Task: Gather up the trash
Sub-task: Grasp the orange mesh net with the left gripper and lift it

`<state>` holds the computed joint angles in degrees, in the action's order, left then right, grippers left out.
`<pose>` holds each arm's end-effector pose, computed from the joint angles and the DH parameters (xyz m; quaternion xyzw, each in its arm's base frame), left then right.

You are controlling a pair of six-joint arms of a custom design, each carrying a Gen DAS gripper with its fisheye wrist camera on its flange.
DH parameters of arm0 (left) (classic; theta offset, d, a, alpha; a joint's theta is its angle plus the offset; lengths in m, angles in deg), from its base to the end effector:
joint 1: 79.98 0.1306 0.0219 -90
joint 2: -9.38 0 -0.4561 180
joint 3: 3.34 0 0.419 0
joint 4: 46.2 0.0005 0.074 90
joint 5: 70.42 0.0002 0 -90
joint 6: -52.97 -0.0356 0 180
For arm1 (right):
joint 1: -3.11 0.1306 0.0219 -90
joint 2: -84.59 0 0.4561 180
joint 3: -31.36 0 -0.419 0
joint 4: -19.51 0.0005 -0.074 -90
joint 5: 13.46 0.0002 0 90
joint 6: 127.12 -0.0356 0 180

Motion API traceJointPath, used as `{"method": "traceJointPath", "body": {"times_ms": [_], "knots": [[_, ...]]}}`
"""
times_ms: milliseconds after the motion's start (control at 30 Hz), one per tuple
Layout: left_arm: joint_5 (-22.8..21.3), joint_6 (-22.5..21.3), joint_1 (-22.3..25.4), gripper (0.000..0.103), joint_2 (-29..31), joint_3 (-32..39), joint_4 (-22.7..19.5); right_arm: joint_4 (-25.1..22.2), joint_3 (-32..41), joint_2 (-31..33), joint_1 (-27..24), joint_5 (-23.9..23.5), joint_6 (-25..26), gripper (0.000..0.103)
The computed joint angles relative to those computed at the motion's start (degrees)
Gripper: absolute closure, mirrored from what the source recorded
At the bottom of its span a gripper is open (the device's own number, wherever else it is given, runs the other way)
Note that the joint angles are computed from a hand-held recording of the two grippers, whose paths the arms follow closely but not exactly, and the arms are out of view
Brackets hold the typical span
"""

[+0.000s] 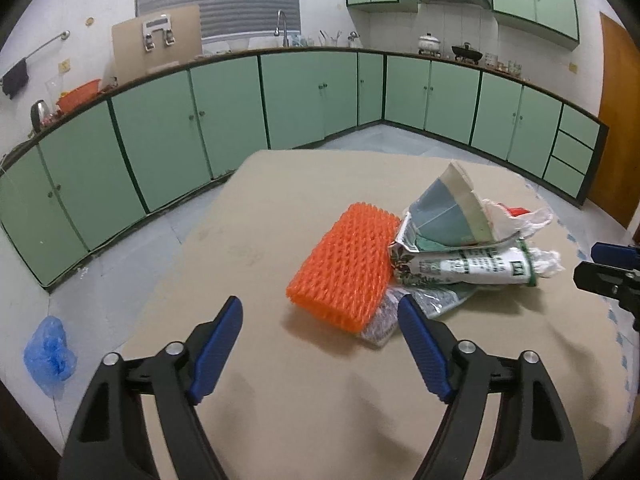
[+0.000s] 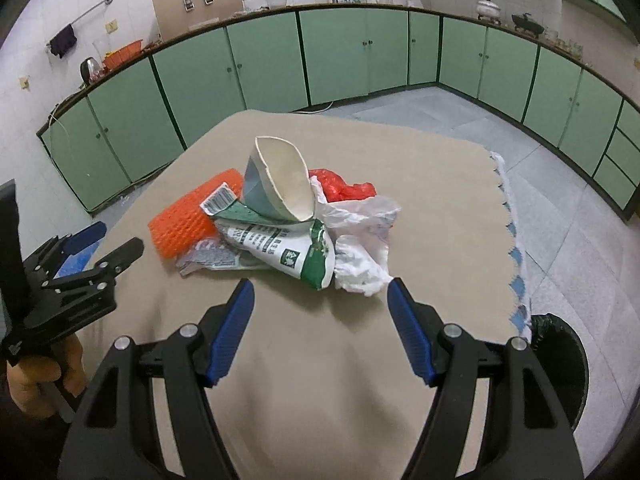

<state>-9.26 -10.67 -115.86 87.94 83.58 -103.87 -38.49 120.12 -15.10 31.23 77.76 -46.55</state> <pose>0.3455 -0.2294 0.5587 -0.0109 0.9121 0.0259 0.4089 0.3803 0.2018 0.5582 -0.1487 0.9264 0.1018 0.3305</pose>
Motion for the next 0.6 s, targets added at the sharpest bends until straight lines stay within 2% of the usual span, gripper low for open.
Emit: {"method": "traceJointPath", "body": {"times_ms": [133,200,233,267,333,433,500,600], "knots": [[2.24,-0.96,1.79,0.029,2.15,-0.14,0.94,0.39,0.2,1.35,-0.66,-0.42,0.51,0.036],[4.04,-1.11,2.72,0.046,2.68,-0.29,1.14,0.64,0.22,1.53,-0.78,-0.68,0.95,0.036],[5.37,-1.28,3.22,0.068,2.92,-0.31,1.08,0.99,0.27,1.58,-0.8,-0.83,1.26,0.036],[6.16,-1.24,3.5,0.085,2.86,-0.49,1.28,1.11,0.41,1.7,-0.8,-0.85,1.48,0.036],[7.24,-1.35,3.65,0.097,2.5,-0.92,2.34,1.3,0.63,1.89,-0.74,-1.2,1.63,0.036],[5.84,-0.77,2.97,0.098,1.53,-1.58,3.55,1.98,1.07,2.16,-0.48,-1.94,1.73,0.036],[3.31,-0.2,2.09,0.098,0.37,-1.99,4.19,2.35,1.52,2.39,-0.04,-2.19,1.93,0.036],[0.95,0.13,1.06,0.098,-1.45,-2.25,4.97,2.79,2.71,3.03,0.8,-2.91,2.44,0.042]]}}
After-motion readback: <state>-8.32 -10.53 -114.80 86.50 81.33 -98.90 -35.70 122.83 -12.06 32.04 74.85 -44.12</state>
